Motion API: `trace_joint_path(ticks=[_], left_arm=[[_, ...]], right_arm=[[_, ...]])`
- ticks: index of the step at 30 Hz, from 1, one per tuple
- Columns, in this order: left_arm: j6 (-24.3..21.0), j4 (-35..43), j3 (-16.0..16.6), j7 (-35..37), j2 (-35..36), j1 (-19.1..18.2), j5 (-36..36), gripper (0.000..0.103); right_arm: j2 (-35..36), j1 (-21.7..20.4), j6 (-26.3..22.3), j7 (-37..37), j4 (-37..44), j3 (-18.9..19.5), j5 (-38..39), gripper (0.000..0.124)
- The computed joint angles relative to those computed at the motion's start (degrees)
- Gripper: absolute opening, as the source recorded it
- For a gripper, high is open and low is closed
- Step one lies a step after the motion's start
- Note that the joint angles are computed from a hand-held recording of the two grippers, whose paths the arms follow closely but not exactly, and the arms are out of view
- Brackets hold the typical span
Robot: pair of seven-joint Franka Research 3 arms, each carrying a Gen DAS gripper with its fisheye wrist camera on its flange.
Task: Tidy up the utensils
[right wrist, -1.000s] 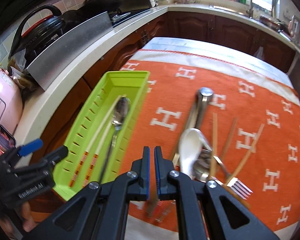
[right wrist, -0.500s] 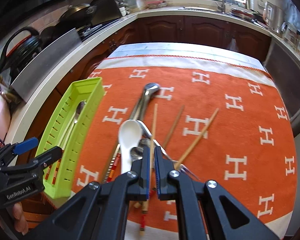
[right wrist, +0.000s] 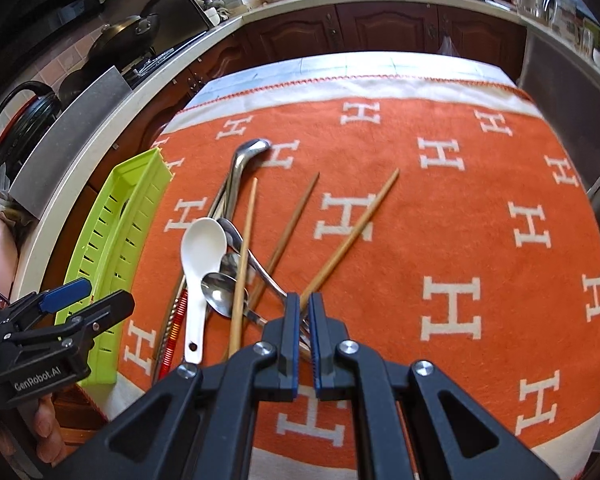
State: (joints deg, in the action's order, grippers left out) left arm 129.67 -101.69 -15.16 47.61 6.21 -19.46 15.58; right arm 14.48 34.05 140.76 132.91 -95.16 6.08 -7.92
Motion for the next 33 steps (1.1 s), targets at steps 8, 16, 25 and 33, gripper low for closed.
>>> trace_joint_path(ticks=[8, 16, 25, 33], left_arm=[[-1.8, 3.2, -0.3, 2.4, 4.1, -0.1, -3.4, 0.080], [-3.9, 6.1, -0.2, 3.5, 6.8, -1.5, -1.9, 0.080], [-2.3, 4.2, 0.4, 1.6, 5.1, -1.2, -0.7, 0.077], [-0.8, 3.4, 0.3, 1.5, 4.4, -0.9, 0.7, 0.058]], right_arm=[[-0.1, -1.9, 3.8, -6.7, -2.1, 1.3, 6.7, 0.006], [2.5, -2.6, 5.7, -14.8, 0.2, 2.7, 13.7, 0.006], [8.8, -1.8, 1.8, -20.6, 8.5, 2.8, 18.5, 0.006], [11.1, 1.1, -0.6, -17.7, 12.1, 0.0, 13.0, 0.008]])
